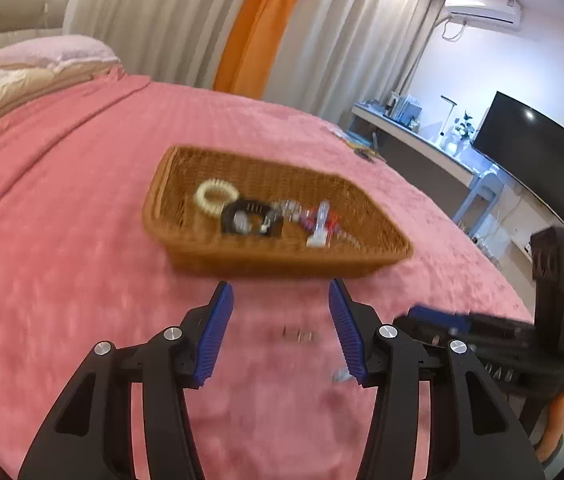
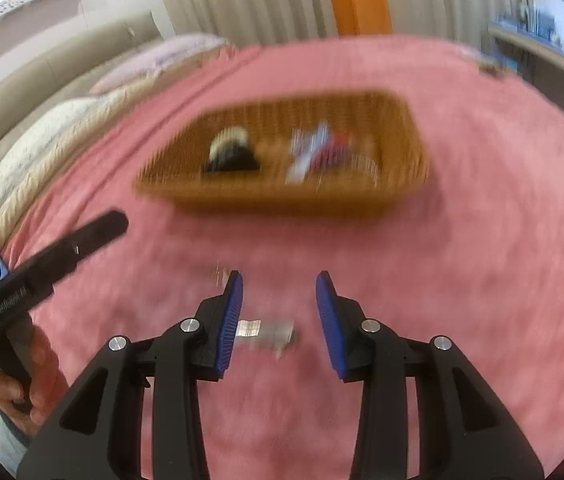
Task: Organize jewelry
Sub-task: 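Grasp the small ring charm with the left tool while the right tool grasps the silver hair clip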
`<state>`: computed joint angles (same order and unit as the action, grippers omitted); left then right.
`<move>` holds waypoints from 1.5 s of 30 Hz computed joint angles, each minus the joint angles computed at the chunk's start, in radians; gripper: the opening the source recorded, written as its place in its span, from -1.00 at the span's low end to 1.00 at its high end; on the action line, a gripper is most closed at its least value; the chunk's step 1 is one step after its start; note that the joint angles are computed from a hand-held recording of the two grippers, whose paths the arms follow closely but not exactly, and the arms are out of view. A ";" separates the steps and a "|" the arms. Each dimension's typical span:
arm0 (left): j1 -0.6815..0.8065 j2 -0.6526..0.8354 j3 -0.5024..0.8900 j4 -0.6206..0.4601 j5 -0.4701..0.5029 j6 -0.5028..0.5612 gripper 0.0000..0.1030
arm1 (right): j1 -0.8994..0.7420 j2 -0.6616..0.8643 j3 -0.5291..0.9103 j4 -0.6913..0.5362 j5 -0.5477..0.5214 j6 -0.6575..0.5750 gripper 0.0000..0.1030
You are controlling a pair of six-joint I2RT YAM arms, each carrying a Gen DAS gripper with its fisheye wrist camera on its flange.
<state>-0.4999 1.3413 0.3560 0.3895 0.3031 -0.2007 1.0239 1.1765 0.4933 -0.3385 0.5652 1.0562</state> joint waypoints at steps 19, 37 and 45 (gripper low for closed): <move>0.039 0.179 -0.015 0.126 0.027 -0.041 -0.09 | -0.056 0.249 0.012 0.214 -0.134 0.109 -0.32; -0.058 0.225 0.063 -0.004 -0.004 0.039 -0.10 | -0.084 0.211 0.019 0.059 -0.064 0.055 -0.71; -0.223 0.371 0.248 -0.144 -0.207 0.059 -0.14 | -0.077 0.191 -0.004 0.008 0.014 -0.023 -0.70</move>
